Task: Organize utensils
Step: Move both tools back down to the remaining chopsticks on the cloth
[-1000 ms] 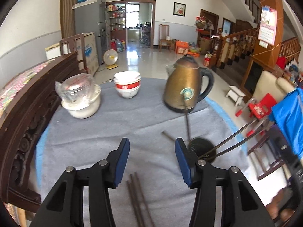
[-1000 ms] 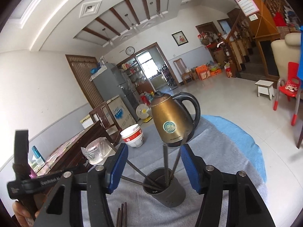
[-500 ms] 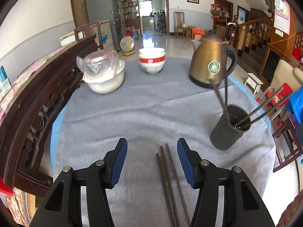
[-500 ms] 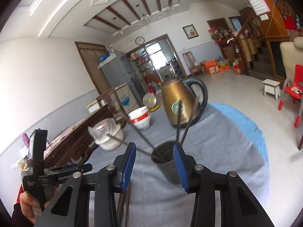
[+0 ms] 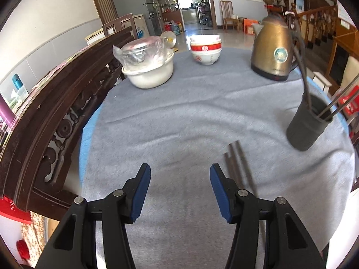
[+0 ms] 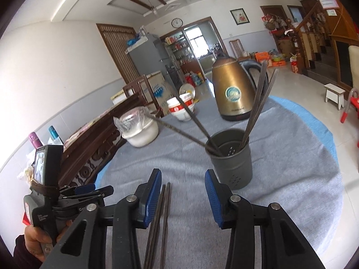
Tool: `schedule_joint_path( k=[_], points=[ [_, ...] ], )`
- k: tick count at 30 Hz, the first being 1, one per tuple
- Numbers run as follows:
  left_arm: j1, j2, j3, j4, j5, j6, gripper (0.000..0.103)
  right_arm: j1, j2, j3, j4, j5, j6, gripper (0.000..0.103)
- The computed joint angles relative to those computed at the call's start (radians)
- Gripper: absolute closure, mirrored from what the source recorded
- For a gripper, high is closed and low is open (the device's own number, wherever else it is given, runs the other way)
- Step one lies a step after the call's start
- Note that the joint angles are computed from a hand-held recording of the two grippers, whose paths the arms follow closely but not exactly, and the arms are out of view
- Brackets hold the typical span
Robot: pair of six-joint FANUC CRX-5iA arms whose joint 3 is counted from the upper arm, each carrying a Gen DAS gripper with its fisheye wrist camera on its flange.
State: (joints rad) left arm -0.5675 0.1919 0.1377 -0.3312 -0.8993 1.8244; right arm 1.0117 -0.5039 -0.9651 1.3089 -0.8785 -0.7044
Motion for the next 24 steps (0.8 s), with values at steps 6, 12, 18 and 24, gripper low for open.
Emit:
schedule_joint_path(
  k=[6,12,18,24],
  points=[
    [0.004,-0.002,-0.021,-0.02,0.004,-0.006,0.047,-0.024,0.051,0.027,-0.035,0.058,0.026,0.059],
    [0.004,0.003,-0.036,-0.009,0.015,-0.035,0.047,-0.032,0.084,0.046,-0.042,0.074,0.044,0.059],
    [-0.004,0.021,-0.04,0.0,0.013,-0.057,0.047,-0.049,0.105,0.05,-0.058,0.102,0.045,0.059],
    [-0.008,0.039,-0.034,0.017,0.016,-0.075,0.047,-0.07,0.119,0.051,-0.069,0.13,0.049,0.059]
  ],
)
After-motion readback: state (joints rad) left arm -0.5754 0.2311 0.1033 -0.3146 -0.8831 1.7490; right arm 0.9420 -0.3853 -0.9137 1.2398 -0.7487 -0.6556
